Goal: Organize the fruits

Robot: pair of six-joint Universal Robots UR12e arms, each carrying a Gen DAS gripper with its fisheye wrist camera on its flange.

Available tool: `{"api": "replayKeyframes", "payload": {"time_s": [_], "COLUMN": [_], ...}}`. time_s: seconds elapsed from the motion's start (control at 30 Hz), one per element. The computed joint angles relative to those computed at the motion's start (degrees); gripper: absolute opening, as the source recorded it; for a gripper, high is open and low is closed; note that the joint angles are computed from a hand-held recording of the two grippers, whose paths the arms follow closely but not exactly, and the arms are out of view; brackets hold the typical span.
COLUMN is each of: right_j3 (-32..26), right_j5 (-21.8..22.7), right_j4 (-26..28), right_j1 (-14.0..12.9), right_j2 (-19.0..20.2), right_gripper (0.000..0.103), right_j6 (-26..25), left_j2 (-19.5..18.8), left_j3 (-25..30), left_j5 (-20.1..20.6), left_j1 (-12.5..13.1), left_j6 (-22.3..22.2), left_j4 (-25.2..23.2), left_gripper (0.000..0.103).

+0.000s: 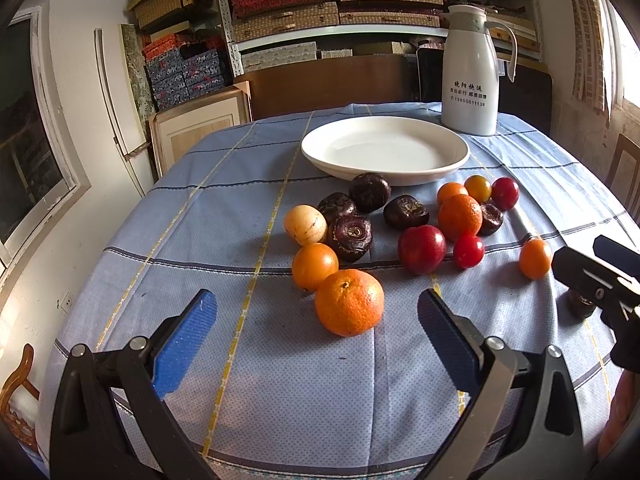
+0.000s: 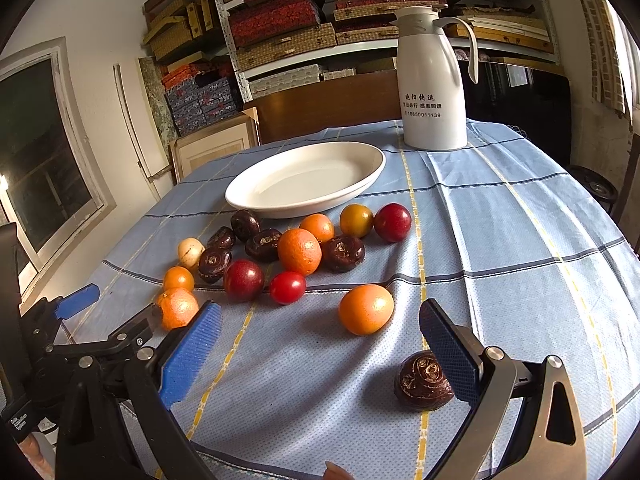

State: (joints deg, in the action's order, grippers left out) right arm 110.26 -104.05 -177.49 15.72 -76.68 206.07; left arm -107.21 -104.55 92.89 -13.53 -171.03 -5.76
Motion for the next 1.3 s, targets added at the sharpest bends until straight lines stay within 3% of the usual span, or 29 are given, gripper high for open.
{"api": "replayKeyframes", "payload": {"time_s": [0.5, 0.6, 0.7, 0.87, 1.03, 1.1, 1.17, 1.3], "right_j3": [-0.1, 0.0, -0.4, -1.2, -1.7, -1.4, -1.8, -0.7], "right_j5": [0.9, 3.1, 5.9, 3.6, 6.1, 7.3, 6.3, 10.6], "right_j4": [1.0, 3.3, 9.6, 15.7, 22.8, 23.4, 25.2, 24.2], "right_j1": [-0.3, -1.0, -2.0, -2.0, -3.5, -4.0, -3.6, -4.9], "right_j2": [-0.1, -0.6, -1.3, -1.5, -1.8, -2.1, -2.0, -2.9], "right_gripper": [0.099, 0.099, 0.099, 0.099, 0.100, 0.100, 0.100, 0.100], "right_j6": [0.3, 0.1, -1.1, -5.6, -6.6, -8.4, -13.3, -16.8], "left_j2": [-0.1, -0.4, -0.8, -2.1, -2.1, -2.0, -1.9, -1.9], "left_j3": [0.5, 1.4, 2.8, 6.7, 6.6, 6.5, 6.4, 6.6], "left_j5": [0.2, 0.9, 0.0, -3.3, -6.8, -8.8, -9.7, -9.8], "left_j1": [-0.3, -0.5, -0.3, 0.4, 1.6, 2.3, 2.6, 2.6], "left_j6": [0.1, 0.5, 1.0, 1.9, 1.6, 2.4, 4.1, 4.9], "left_j4": [-1.4, -4.7, -10.4, -23.4, -25.0, -25.4, -25.5, -26.0], "left_gripper": [0.099, 0.099, 0.099, 0.099, 0.099, 0.099, 0.099, 0.099]}}
